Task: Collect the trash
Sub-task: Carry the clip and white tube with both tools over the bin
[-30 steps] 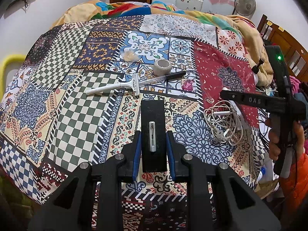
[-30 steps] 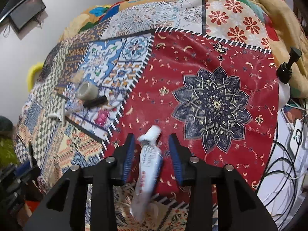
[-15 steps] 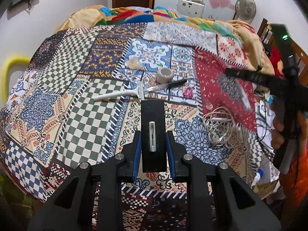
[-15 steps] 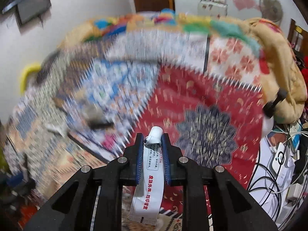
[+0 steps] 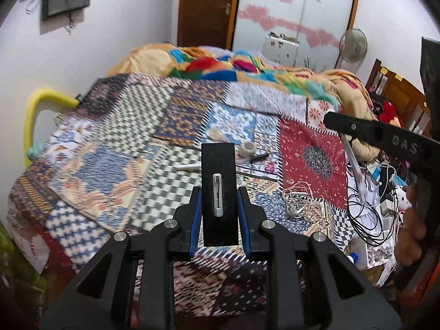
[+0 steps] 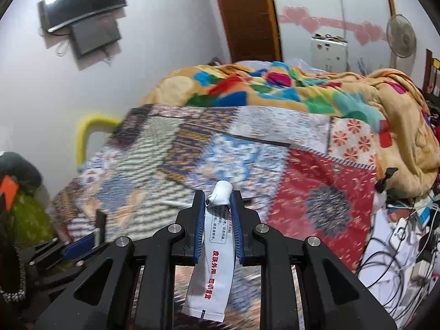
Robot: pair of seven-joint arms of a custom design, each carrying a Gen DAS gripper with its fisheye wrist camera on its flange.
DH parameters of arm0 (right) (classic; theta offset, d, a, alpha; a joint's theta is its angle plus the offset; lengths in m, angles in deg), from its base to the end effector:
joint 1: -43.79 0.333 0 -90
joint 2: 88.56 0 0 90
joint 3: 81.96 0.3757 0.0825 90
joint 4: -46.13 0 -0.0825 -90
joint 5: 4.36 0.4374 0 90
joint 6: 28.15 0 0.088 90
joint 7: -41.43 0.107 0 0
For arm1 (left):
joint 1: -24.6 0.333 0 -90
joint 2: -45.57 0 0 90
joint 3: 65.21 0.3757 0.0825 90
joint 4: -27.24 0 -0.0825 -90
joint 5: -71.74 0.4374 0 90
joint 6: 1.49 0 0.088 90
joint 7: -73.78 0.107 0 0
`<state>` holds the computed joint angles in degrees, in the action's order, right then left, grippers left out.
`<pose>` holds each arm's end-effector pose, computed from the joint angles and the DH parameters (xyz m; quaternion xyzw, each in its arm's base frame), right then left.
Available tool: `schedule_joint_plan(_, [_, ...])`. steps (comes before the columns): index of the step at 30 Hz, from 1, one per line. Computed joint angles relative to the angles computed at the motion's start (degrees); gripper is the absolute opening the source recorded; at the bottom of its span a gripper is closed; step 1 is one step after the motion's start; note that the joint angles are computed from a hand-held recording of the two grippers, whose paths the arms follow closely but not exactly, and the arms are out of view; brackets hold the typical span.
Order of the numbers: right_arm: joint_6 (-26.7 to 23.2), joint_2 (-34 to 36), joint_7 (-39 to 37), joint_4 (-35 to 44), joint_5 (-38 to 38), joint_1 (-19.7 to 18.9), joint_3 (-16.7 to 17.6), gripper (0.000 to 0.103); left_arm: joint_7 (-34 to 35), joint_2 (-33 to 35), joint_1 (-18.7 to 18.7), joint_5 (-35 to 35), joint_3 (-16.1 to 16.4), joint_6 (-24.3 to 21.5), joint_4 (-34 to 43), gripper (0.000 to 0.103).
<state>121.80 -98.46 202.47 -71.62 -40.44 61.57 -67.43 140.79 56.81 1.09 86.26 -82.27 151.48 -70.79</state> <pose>0.4906 0.3388 0.6331 -0.5632 0.7095 -0.2196 0.3623 0.5618 -0.4650 0.6076 -0.4884 0.7848 -0.3491 0.1541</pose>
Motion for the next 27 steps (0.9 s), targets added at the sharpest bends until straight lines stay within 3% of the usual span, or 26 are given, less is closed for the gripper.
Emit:
schedule_joint_plan(11, [-2.07, 3.02, 0.66, 6.68, -2.73, 6.18, 3.47, 0.017, -6.83, -18.91, 4.76, 3.68, 2.21, 2.74, -18.02, 0.024])
schedule_joint_plan(20, [-3.42, 9.23, -1.49, 13.59, -4.25, 14.06, 2.53, 0.017, -9.93, -31.98, 9.07, 3.11, 4.07, 1.47, -30.36, 0.024])
schedule_joint_plan(27, [-4.97, 17.51, -7.84, 22.42, -1.94, 21.13, 0.35, 0.017, -10.44, -38.82, 11.98, 1.90, 6.38, -0.59, -37.30, 0.024])
